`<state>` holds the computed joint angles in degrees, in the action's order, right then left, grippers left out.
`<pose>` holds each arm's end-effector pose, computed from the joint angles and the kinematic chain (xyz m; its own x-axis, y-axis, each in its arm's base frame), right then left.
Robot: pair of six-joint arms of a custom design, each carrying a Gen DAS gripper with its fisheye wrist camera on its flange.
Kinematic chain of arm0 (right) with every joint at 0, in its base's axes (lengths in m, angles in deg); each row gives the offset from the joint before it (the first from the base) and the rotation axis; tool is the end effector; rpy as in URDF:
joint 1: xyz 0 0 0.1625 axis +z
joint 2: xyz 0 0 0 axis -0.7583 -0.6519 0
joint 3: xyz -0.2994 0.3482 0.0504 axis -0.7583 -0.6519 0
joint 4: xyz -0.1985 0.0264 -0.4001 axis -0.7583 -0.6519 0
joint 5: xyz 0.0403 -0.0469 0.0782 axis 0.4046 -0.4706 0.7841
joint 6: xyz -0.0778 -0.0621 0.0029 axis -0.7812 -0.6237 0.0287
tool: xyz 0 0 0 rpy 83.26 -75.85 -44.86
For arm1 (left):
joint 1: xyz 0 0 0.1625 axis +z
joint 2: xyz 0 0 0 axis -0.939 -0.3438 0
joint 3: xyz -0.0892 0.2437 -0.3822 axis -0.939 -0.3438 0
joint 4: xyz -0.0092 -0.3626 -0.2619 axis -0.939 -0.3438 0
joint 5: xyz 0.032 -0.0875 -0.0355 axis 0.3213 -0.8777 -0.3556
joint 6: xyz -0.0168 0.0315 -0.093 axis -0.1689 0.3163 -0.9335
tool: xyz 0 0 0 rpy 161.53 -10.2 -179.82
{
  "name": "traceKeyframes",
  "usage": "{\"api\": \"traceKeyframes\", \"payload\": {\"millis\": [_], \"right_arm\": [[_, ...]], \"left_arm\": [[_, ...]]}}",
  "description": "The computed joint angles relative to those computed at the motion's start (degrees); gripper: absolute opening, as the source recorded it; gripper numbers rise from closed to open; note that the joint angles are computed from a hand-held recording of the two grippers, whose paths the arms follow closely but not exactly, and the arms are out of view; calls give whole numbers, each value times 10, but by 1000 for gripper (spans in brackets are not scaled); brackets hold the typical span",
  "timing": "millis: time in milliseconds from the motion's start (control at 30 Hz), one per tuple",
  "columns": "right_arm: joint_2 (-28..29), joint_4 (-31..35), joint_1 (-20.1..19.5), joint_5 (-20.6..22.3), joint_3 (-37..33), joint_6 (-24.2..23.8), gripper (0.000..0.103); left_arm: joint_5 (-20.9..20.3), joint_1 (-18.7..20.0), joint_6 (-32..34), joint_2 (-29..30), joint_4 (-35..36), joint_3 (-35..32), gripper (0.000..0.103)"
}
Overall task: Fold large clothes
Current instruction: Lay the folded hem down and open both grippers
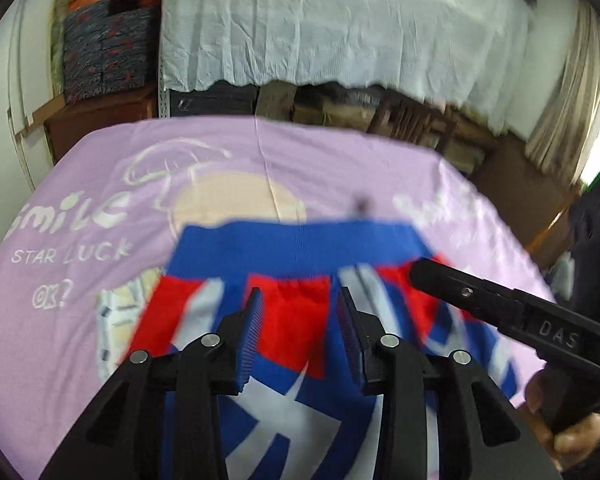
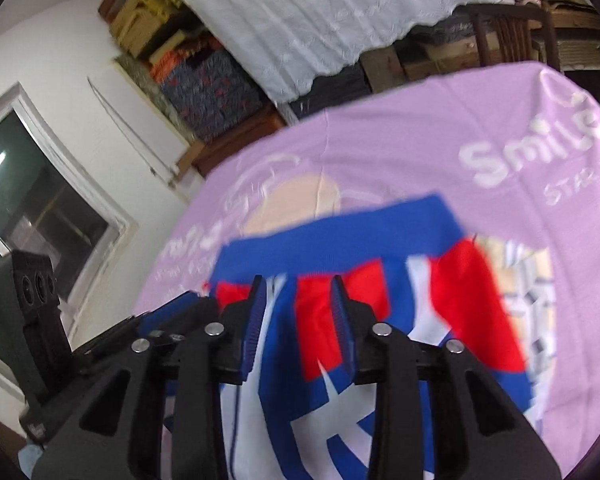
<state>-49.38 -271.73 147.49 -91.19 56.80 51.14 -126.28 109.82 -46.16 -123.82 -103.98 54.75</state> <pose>0.1957 -0.4718 0.0980 -0.9306 -0.3125 0.1905 -0.3658 0.7797 -0.5082 -0.1785 -0.4241 0.1451 -0.8036 0.0791 -0.5898 0.4566 0.7176 -0.5259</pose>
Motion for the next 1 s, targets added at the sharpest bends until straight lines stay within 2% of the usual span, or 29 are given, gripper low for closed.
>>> {"api": "traceKeyframes", "payload": {"millis": [67,133,200,300,367,433,500,667,800,833,900,933,1000], "right_arm": [[21,9,-1,-19,-4,3,28],[45,1,-6,-43,-13,-18,18],[52,-16,-7,-42,-11,-39,18],[46,-3,-7,-40,-11,-21,18],[34,2,-7,-33,-3,-8,21],[6,13,-10,-8,15,1,24],[-14,7,-11,15,36,-3,24],[-42,-29,-12,39,97,-9,26],[-54,-32,-30,51,124,2,27],[-55,-28,-38,58,128,2,32],[-59,-6,-62,71,137,9,39],[-59,9,-71,75,134,14,39],[-61,32,-97,110,132,17,39]], "left_arm": [[1,22,1,28,11,-9,39],[11,34,27,53,-17,-12,40],[24,30,26,59,-7,-14,41],[23,33,27,59,-14,-11,41],[7,33,1,35,12,-7,40],[-16,27,-23,-4,30,8,39],[-16,11,-37,-34,39,23,38],[-24,-36,-92,-82,78,63,38],[-19,-53,-147,-75,131,76,39],[-12,-57,-155,-71,133,80,40],[6,-59,-176,-63,148,81,51],[10,-56,-180,-57,149,80,52],[30,-59,-184,-45,159,79,57]]}}
